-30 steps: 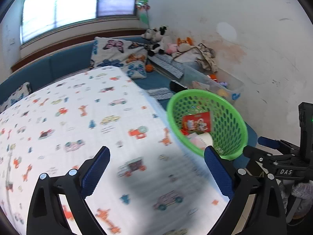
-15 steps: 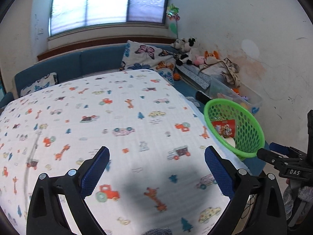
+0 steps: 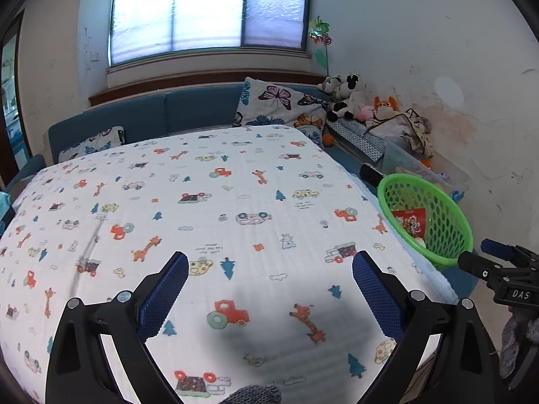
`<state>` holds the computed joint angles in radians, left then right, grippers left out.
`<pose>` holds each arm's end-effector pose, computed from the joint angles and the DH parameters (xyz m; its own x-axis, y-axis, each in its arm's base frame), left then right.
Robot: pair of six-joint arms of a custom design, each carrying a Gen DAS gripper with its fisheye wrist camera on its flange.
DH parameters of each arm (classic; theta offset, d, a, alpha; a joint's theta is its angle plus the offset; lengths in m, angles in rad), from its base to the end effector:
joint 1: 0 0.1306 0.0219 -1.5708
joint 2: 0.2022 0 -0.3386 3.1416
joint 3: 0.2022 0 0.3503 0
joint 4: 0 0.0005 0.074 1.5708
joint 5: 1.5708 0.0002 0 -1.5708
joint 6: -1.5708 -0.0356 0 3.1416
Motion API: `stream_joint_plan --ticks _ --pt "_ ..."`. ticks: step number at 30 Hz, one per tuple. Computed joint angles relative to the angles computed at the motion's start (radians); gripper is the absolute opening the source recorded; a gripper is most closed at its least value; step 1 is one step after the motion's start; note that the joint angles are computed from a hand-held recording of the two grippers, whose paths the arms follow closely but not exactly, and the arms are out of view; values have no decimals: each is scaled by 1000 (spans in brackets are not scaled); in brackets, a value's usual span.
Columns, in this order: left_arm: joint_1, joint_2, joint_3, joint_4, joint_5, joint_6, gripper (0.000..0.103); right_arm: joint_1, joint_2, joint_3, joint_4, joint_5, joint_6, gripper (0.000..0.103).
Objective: Collect trash
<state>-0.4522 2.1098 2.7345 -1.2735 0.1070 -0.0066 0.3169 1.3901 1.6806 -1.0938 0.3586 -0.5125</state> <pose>0.5573 -0.2755 0.5190 -0.5401 0.2697 -0.7972 0.5146 0.8554 -0.0593 0.4214 0.1245 0.4921 -0.6255 0.2781 -0.7290 0.2828 0.9516 0.1203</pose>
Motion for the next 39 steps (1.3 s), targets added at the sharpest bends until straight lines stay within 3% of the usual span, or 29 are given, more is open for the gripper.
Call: stream_joint_plan --ticks 8,39 --pt "-1 -97 -171 86 -29 -10 95 6 -13 -17 12 -2 0 99" --pt "6 -180 -312 167 -56 -23 95 25 -9 -13 9 16 7 99"
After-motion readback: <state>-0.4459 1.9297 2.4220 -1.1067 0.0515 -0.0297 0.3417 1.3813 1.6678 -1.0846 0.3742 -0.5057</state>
